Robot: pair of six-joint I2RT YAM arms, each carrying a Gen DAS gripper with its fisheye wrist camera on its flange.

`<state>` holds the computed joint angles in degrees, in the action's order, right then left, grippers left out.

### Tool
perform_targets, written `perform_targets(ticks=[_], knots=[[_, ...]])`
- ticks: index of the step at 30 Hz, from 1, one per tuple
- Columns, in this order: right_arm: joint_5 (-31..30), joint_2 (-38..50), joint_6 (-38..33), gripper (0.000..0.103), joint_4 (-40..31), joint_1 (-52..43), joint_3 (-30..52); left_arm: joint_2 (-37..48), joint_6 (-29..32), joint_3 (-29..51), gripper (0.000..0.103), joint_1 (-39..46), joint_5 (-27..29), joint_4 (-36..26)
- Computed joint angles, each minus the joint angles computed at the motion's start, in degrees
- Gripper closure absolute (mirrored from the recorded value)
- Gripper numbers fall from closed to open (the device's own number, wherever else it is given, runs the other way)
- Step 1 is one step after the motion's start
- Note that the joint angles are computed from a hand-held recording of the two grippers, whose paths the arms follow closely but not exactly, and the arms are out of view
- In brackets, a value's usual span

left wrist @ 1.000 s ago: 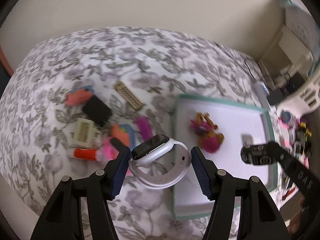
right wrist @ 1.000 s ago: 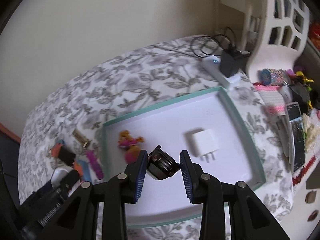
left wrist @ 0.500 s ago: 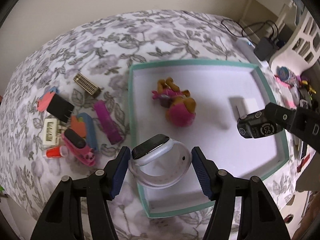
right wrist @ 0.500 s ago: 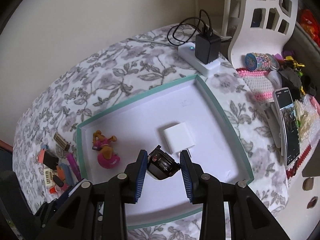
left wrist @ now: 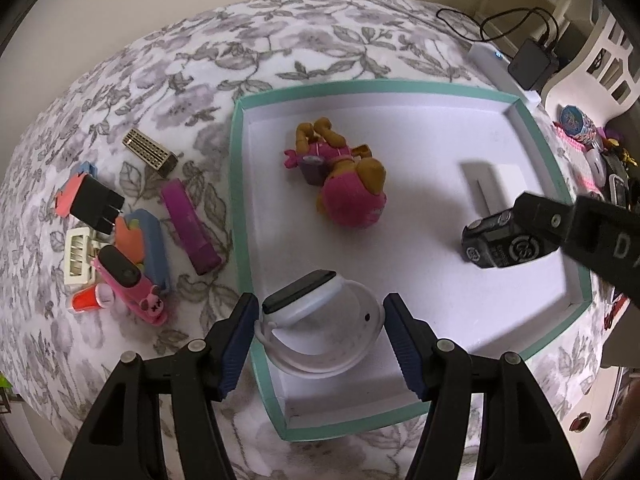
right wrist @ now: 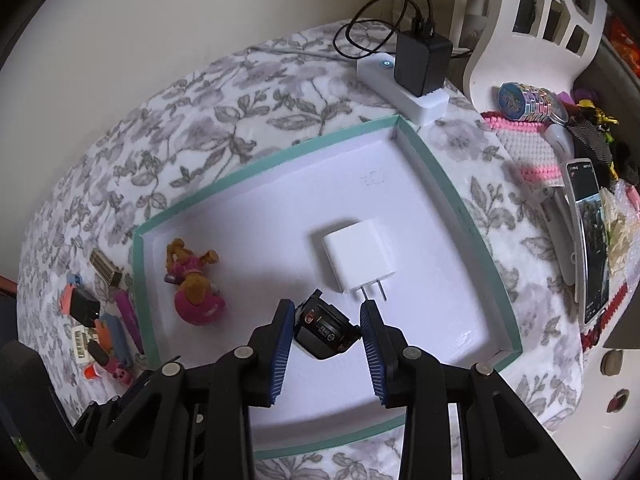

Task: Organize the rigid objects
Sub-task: 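Carry the car and watch band into the tray and open both tools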

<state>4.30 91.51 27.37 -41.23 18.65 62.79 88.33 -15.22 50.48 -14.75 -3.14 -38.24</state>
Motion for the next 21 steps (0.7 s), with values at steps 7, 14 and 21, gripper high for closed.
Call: perform_targets(ticks=[7, 14, 21], knots=[[0.4, 0.2, 0.2, 0.067, -0.3, 0.4, 0.5, 1.8, 0.4, 0.0, 0.037, -0.3, 0.4, 0.2], [0.4, -0.5, 1.0, 0.065, -0.3, -0.2, 0.2, 1.1, 1.0, -0.6, 0.025, -0.7, 0.8, 1.3], [1.1, -1.3, 1.0, 0.054, -0.7, -0.3, 0.3, 1.3, 0.7, 0.1, 0.018, -1.6, 0.8, 1.1]])
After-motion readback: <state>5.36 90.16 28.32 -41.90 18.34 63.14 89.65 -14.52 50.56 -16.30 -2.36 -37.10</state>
